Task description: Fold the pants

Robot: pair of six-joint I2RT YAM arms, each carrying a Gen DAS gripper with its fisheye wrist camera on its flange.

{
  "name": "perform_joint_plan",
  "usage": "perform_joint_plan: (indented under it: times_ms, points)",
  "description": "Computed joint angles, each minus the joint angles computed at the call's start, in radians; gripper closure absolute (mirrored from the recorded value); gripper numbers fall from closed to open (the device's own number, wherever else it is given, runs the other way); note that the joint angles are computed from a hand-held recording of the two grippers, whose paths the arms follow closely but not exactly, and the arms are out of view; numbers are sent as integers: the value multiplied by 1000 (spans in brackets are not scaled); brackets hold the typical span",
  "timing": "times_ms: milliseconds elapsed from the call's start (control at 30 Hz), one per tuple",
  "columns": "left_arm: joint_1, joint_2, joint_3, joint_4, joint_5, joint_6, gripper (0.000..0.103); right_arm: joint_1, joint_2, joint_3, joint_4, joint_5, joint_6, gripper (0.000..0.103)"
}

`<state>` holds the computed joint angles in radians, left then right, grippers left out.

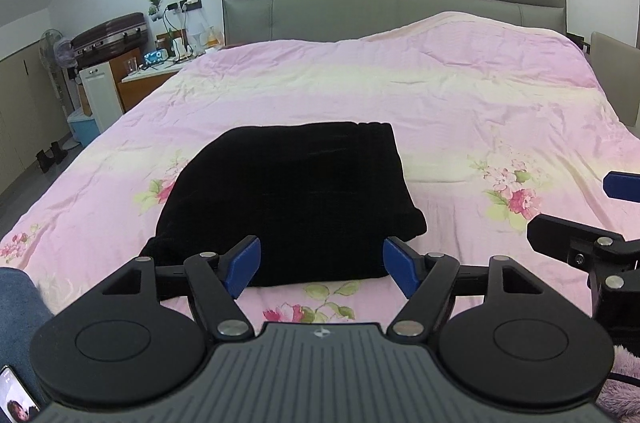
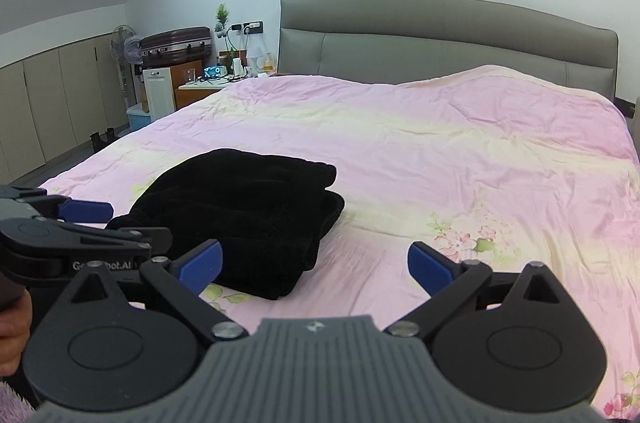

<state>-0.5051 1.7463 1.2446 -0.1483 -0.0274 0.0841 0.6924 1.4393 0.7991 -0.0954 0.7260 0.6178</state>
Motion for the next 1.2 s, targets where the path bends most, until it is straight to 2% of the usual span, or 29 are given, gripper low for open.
perform_joint_plan:
  times_ms: [167, 1200]
  points:
    - [3, 5, 12, -46, 12, -45, 20, 10, 7, 6, -15, -9, 12, 7]
    - [-18, -30, 1, -64, -3, -76, 20, 20, -12, -10, -24, 5, 20, 5]
